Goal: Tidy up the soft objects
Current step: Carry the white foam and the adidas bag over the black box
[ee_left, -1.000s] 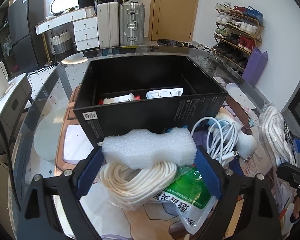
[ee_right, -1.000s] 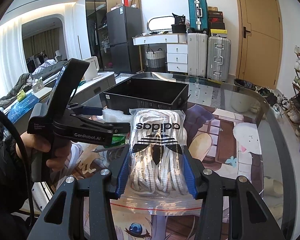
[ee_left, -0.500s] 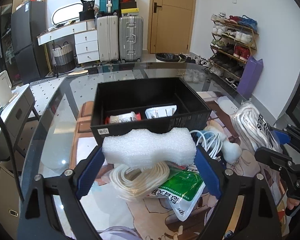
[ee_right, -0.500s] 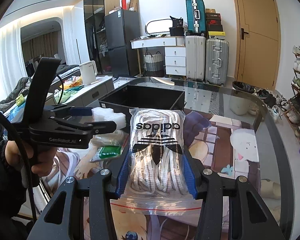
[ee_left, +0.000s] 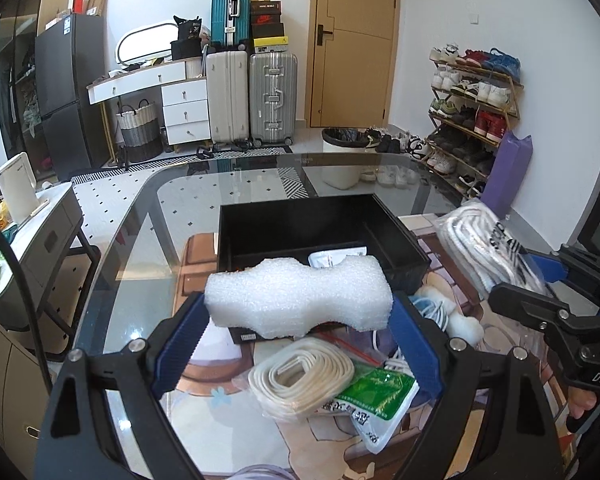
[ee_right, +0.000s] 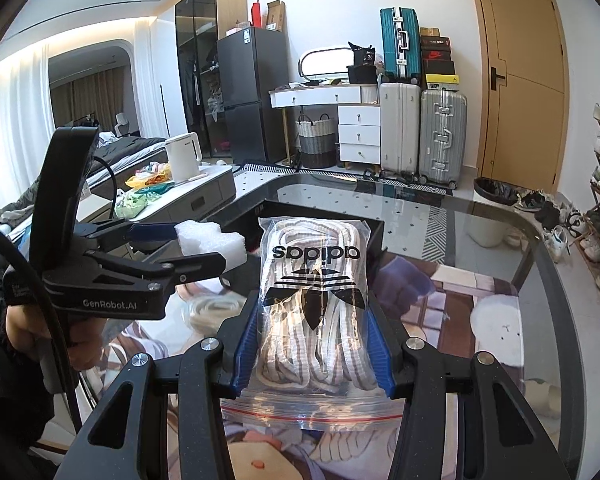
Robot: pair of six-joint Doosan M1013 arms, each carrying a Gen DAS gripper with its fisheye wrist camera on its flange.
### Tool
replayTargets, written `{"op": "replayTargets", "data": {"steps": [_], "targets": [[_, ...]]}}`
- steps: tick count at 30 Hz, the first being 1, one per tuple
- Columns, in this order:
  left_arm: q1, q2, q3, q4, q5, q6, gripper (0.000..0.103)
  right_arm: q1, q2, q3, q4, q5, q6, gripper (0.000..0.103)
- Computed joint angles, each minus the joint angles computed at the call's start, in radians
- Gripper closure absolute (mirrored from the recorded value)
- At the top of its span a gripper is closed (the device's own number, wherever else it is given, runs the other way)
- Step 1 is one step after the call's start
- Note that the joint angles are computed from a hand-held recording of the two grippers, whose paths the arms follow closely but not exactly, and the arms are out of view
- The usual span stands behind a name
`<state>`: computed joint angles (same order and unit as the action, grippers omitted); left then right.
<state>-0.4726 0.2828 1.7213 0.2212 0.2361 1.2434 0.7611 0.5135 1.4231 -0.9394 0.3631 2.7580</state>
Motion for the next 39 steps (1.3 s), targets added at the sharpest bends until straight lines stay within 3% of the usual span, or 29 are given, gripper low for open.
{"op": "replayTargets", "data": {"steps": [9, 16, 39], "targets": [[0.005, 0.011, -0.02, 0.045, -0.012, -0.031, 0.013, -0.014, 0.034, -0.07, 0.131, 0.014, -0.143, 0.055], [0.009, 0.024, -0.039, 0.089, -0.013, -0.066, 0.013, -0.022, 0.049, -0.106, 0.152, 0.029, -0.175, 0.055], [0.026, 0.1, -0.124, 0.069, 0.049, -0.055, 0.013, -0.053, 0.14, -0.253, 0.397, 0.109, -0.448, 0.055]]}}
